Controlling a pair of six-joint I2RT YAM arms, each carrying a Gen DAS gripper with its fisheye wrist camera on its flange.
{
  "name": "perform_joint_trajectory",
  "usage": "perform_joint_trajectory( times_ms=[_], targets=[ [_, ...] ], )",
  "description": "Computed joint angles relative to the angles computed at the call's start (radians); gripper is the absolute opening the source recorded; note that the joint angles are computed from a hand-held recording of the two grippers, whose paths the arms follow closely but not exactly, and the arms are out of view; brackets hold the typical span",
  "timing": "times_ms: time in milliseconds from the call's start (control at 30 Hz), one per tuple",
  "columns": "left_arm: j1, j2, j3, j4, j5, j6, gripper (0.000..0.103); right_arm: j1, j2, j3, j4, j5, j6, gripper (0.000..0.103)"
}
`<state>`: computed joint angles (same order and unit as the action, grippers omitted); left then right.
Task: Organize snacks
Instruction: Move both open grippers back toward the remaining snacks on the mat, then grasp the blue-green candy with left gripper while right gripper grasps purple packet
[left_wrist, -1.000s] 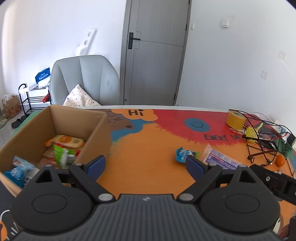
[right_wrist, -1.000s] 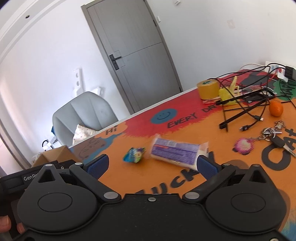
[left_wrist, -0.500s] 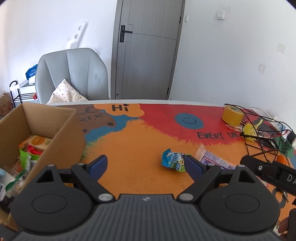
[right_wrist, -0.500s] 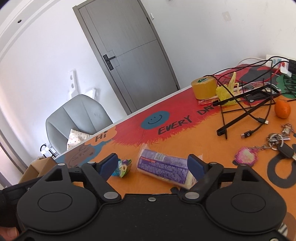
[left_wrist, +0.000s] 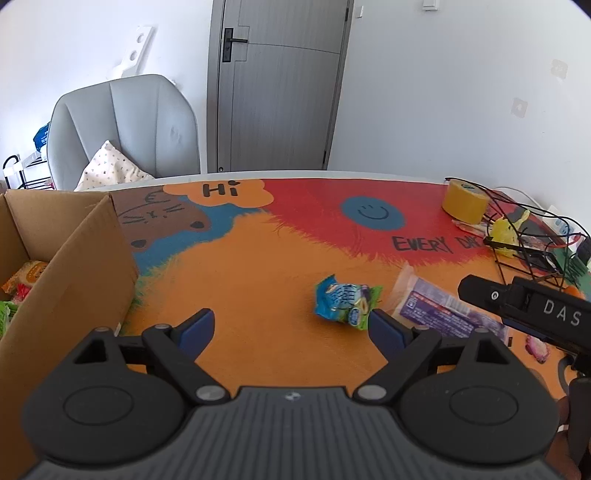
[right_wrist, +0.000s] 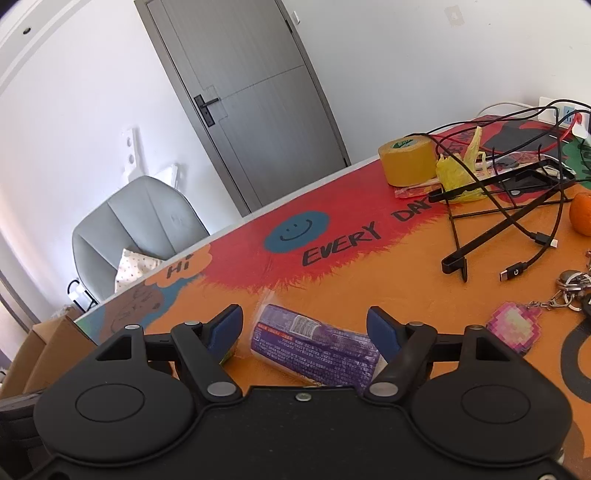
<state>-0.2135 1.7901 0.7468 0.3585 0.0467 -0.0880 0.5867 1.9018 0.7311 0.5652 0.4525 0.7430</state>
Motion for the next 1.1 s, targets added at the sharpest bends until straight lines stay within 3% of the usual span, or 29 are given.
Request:
perform_joint_trajectory(
  times_ms=[267,367,433,500,1100],
  targets=[
    [0.016,0.014,0.005,0.01,0.029,0.01,0.09,0.013,0.045,0.066,-0.133,-0.032,0.028,0.07],
    [0.014,0.026,0.014,0.008,0.028,0.012,0.09,0.023,0.073,0.094,-0.162,-0.033,0.018,0.055],
    [0.012,0.036,0.022,0.007,0.028,0.016,0.09,0.032,0.078,0.117,-0.201,-0.008,0.008,0.037],
    [0.006,0.043,0.031,0.002,0.022,0.019,0.09,0.013,0.073,0.1,-0.166,-0.043,0.019,0.034],
    [-0.094,0.239,0.231,-0.039,-0.045,0.052,0.09,-0.056,0.076,0.029,-0.027,-0.089,0.053,0.033]
  ],
)
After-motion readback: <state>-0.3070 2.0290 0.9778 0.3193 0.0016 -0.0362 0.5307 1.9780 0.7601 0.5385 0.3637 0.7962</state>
